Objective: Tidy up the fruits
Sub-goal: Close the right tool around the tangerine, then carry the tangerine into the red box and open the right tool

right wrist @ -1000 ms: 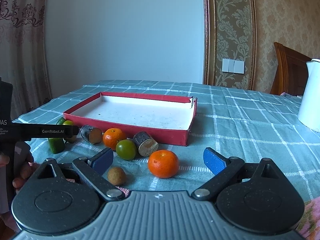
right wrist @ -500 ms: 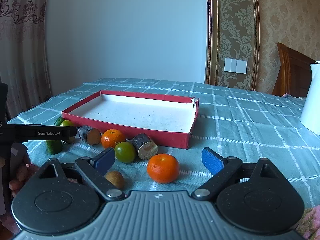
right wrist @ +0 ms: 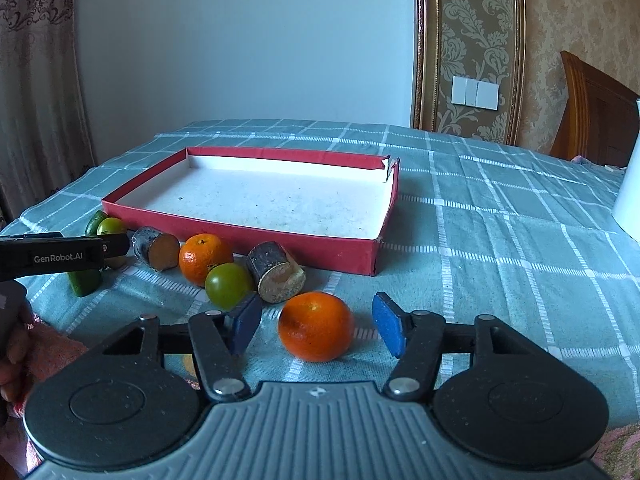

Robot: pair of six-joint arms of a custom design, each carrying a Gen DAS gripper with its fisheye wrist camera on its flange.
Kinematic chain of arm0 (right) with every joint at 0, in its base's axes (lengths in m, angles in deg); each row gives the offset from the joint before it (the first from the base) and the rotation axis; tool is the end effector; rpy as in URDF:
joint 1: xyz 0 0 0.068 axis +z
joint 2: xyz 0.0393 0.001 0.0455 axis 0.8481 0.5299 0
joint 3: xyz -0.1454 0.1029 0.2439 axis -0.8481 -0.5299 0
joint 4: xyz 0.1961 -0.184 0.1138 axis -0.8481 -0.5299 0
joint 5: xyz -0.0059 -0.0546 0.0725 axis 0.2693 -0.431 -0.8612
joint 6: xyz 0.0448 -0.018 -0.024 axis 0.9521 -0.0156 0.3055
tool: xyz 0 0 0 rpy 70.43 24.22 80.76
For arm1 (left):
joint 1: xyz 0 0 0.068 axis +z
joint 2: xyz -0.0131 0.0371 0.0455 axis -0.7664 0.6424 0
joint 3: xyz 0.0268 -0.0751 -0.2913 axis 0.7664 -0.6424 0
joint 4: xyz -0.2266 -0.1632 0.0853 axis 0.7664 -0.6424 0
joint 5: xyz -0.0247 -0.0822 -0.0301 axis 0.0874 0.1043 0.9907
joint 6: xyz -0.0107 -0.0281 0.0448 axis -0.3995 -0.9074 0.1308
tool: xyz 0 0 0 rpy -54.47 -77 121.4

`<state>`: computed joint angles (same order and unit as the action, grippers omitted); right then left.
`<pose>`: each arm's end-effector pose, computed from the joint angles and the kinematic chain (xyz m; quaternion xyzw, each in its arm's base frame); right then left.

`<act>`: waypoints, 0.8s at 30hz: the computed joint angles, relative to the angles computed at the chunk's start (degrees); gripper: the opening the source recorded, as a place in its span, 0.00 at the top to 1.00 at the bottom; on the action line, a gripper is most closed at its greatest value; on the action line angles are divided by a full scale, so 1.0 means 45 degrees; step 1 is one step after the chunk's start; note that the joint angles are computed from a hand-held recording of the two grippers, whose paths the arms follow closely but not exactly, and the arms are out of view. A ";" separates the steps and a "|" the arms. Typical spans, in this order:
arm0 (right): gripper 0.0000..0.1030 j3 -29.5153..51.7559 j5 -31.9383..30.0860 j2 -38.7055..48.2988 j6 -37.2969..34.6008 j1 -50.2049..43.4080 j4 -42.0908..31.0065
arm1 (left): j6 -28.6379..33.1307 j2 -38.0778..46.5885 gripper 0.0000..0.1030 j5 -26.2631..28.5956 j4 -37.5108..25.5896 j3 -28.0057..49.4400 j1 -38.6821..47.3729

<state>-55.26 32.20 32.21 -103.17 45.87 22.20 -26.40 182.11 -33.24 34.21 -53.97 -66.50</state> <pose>0.2220 -0.0348 0.0916 -0.0939 0.8703 0.0553 0.4804 0.2381 -0.0594 0.0774 -0.0535 0.8566 -0.0040 0.5132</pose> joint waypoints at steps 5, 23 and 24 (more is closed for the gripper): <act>0.40 0.0306 0.0139 0.0246 -0.0088 0.0209 -0.0336 | 0.0064 -0.0056 0.00 0.0253 -0.0161 0.0059 0.0165; 0.58 0.0450 -0.0493 0.0661 0.0173 -0.0160 -0.0255 | 0.0049 -0.0081 0.00 0.0403 -0.0208 0.0070 0.0273; 0.58 0.0429 -0.0599 0.0351 0.0209 -0.0186 -0.0436 | 0.0047 -0.0097 0.00 0.0406 -0.0246 0.0080 0.0277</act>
